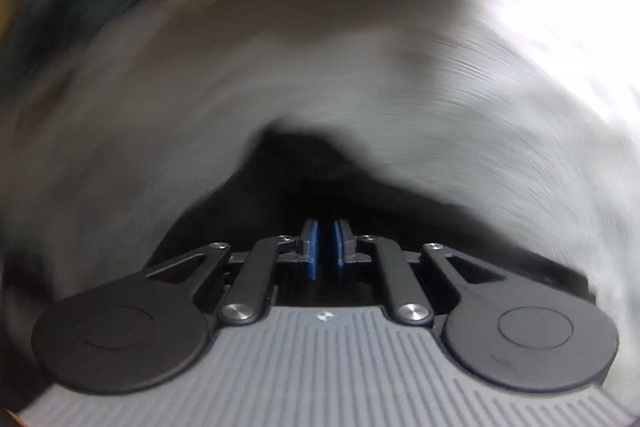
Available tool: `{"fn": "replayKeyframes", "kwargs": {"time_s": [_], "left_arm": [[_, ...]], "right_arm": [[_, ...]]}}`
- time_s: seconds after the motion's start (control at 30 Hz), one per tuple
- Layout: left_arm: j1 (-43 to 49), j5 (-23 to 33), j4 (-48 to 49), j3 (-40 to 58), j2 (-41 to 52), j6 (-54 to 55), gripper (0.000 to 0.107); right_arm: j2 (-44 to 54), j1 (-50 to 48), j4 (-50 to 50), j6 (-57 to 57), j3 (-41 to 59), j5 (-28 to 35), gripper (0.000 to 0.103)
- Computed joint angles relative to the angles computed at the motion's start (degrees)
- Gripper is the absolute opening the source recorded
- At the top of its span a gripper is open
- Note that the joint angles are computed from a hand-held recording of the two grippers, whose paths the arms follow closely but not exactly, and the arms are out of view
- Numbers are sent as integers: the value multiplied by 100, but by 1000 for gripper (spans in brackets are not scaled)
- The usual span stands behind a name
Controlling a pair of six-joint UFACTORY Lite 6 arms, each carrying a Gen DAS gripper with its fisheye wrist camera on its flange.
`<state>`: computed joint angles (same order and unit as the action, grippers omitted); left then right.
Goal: Fold clothes
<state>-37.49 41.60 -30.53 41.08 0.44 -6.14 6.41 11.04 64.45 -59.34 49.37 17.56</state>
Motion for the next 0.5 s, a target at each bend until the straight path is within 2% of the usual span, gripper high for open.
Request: {"fn": "replayKeyframes", "kwargs": {"time_s": [0.03, 0.07, 0.1, 0.2, 0.27, 0.33, 0.4, 0.47, 0.5], "left_arm": [[3, -10, -40, -9, 11, 20, 58], [7, -22, -85, -20, 22, 42, 58], [15, -32, -137, -31, 35, 66, 58], [15, -25, -221, -26, 79, 87, 59], [-10, -38, -256, -36, 89, 77, 59], [-57, -40, -269, -32, 105, 64, 59], [-94, -27, -279, -19, 123, 28, 59], [-133, -47, -313, -18, 147, -21, 59], [-158, -62, -328, -14, 164, -51, 60]], "right_arm": [[-48, 56, 325, 59, -50, -257, 0], [-133, 151, 409, 256, -86, -500, 6], [-309, 278, 254, 314, -128, -506, 6], [-396, 784, -507, 589, 29, 290, 6], [-217, 1225, -871, 643, 165, 339, 6], [207, 1475, -1072, 1000, 359, -152, 6], [285, 1117, -585, 1034, 333, -478, 1], [16, 1055, -468, 1293, 240, -664, 9], [-97, 1118, -628, 1456, 242, -701, 9]]}}
